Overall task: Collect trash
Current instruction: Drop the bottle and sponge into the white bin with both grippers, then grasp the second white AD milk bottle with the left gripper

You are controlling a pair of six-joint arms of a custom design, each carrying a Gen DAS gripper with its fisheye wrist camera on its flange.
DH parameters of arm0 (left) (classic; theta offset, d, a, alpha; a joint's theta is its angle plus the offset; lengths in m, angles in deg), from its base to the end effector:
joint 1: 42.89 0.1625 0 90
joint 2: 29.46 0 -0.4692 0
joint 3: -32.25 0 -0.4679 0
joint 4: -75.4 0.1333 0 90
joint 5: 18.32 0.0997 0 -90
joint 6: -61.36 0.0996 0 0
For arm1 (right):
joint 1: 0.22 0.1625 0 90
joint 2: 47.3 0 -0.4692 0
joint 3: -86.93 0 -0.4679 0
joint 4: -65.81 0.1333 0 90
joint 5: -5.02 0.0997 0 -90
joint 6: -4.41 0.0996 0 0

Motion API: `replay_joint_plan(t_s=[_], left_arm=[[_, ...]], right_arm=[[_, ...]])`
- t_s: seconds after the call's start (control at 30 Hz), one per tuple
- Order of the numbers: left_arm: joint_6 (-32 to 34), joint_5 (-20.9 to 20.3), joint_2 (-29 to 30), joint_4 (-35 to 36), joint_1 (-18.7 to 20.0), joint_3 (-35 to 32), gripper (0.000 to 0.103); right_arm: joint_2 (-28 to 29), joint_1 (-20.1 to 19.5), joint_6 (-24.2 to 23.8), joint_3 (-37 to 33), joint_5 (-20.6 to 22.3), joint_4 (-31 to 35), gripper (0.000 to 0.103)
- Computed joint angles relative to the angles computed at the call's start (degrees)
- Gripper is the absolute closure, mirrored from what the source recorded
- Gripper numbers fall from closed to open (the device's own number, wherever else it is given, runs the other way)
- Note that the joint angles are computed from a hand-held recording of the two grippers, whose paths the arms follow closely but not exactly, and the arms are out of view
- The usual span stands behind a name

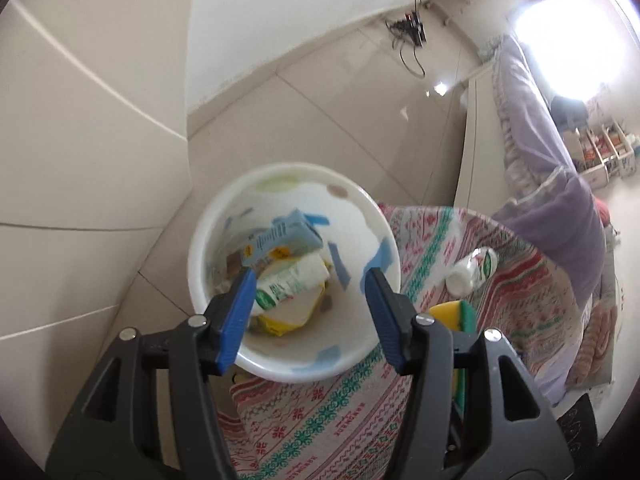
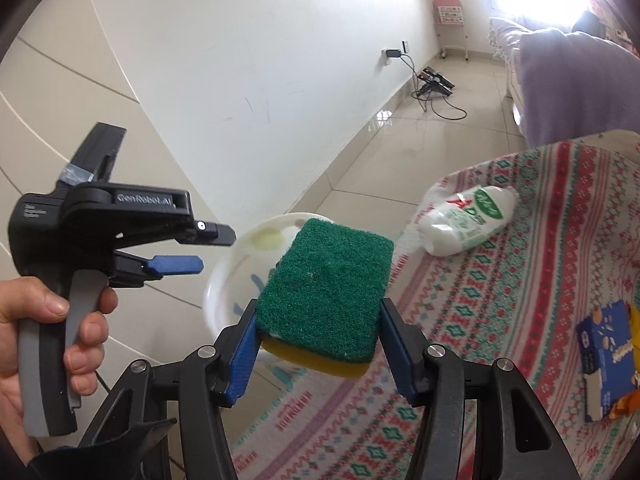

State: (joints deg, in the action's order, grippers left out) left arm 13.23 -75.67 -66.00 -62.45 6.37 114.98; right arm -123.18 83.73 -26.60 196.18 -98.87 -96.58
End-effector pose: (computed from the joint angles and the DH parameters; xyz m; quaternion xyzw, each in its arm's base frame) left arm -0.3823 -0.7305 0.0233 -0.0659 0.9573 -0.2067 0.1910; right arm 0.0410 -0.6515 0.3478 0.1628 -0.9223 0.2781 0.2134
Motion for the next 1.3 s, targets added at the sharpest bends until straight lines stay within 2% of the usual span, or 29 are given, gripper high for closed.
replay_joint_plan(t_s=[0.2,0.33,0.43,0.53,0.7,0.93,1.1,1.23,1.3], left_arm=[[-3.91,4.02,-2.12,-3.36,-0.58,2.63,0.044],[-3.12,8.81,-1.58,-1.96,-1.59,1.83,0.041],[-2.69,8.81,-1.31,-1.86,-1.48,1.58,0.04],[-2.66,7.46,-1.01,-1.49,-1.19,1.21,0.04],[-0.34,6.57,0.23,-0.96,-1.75,-0.23,0.04],[5.43,2.18,4.45,0.96,-2.96,-5.11,0.035],[14.39,0.53,9.23,2.34,-4.96,-10.58,0.033],[22.3,2.13,14.09,4.19,-6.62,-16.14,0.026],[24.82,2.38,16.69,5.8,-7.04,-19.44,0.026]], right_arm=[[4.28,1.86,-0.77,-2.67,-0.89,0.71,0.044],[8.01,2.7,1.02,-5.68,-0.27,2.26,0.037],[10.17,2.71,3.69,-7.98,-0.6,5.0,0.036],[9.99,2.1,5.39,-8.1,-0.06,5.42,0.036],[6.4,1.39,3.43,-4.8,-1.86,3.92,0.035],[0.41,0.0,5.68,-3.05,-3.03,4.68,0.035],[-4.69,-1.35,6.71,-2.31,-4.2,7.06,0.035],[-9.27,-3.75,8.1,-2.55,-5.84,10.91,0.035],[-11.62,-5.21,9.07,-2.44,-6.26,11.83,0.035]])
